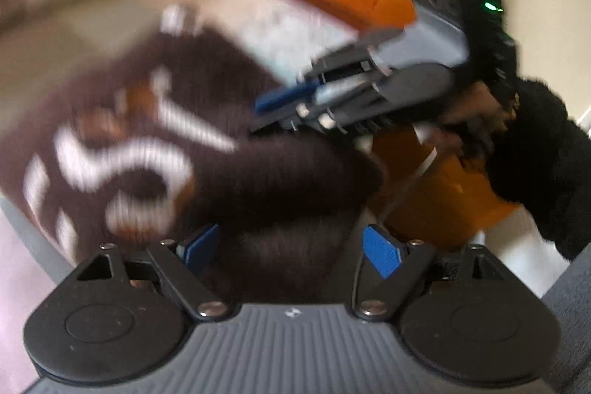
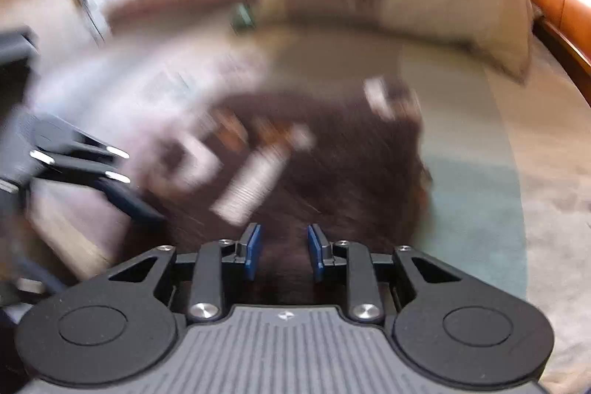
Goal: Fold clothes
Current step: 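Fold the held edge over with the right gripper toward the left gripper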
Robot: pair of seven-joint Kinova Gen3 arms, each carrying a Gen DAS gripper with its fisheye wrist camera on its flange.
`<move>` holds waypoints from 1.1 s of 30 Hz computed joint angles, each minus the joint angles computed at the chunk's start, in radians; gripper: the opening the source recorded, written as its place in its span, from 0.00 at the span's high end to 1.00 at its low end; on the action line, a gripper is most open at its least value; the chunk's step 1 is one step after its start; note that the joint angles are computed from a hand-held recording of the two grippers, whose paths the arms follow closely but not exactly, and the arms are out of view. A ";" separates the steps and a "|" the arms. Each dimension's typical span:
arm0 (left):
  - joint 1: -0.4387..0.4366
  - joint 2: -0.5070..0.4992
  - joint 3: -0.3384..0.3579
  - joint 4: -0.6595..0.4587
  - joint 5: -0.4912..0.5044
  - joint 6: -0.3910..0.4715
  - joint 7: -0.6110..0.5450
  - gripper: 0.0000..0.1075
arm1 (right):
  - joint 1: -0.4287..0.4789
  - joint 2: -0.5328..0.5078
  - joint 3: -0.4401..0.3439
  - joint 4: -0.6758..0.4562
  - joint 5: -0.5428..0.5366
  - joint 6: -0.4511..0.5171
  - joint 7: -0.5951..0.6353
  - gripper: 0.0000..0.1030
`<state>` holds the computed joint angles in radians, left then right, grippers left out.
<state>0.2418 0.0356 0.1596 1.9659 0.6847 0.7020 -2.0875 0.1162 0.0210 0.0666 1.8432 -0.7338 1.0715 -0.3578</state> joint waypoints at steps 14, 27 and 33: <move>-0.056 -0.111 -0.078 0.014 0.091 0.069 -0.080 0.21 | 0.092 0.064 -0.006 -0.018 -0.067 0.074 0.127 0.73; -0.072 0.049 -0.027 -0.043 -0.054 -0.097 0.155 0.15 | 0.096 0.080 -0.001 -0.023 -0.104 0.092 0.100 0.71; -0.090 0.048 -0.020 -0.052 -0.064 -0.065 0.140 0.11 | 0.101 0.108 -0.016 -0.137 -0.167 0.133 0.117 0.67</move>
<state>0.1522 0.0834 0.1400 1.9141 0.6212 0.6366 -1.9476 0.2167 0.1293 0.0505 1.7064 -0.9008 1.2044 -0.2413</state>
